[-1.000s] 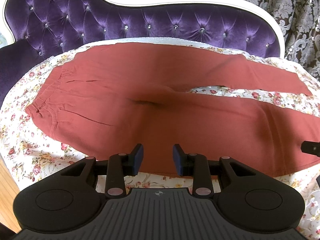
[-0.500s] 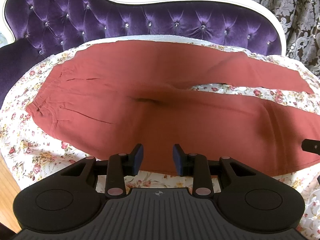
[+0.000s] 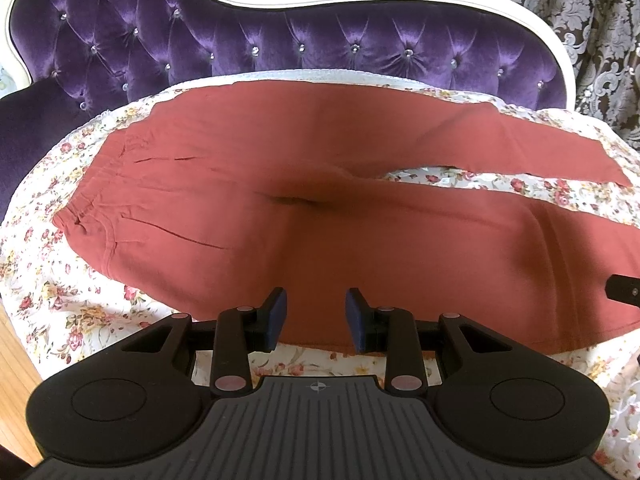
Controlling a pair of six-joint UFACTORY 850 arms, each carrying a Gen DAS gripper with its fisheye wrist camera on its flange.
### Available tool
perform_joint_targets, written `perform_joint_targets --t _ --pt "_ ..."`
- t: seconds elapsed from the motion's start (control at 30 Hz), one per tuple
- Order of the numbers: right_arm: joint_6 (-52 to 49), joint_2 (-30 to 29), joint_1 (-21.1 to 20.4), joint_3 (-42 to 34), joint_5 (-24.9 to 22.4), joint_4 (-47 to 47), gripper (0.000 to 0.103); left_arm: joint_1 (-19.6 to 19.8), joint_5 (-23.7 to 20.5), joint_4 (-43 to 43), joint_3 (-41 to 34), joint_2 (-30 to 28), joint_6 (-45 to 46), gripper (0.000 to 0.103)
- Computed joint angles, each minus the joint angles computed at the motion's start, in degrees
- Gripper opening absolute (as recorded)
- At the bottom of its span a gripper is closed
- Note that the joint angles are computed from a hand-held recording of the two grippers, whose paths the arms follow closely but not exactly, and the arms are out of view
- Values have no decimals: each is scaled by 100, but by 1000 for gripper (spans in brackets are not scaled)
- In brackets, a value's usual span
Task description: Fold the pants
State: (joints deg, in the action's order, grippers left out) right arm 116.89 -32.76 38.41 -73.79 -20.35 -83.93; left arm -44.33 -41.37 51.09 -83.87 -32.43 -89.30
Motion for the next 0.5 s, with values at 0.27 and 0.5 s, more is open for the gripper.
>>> perform_joint_targets --t 0.27,0.5 --pt "-373 -20 -148 8 596 452 67 10 0 -53 -47 -29 148 31" --pt "-119 -15 -118 16 679 -129 61 33 -3 -169 -147 -101 316 31"
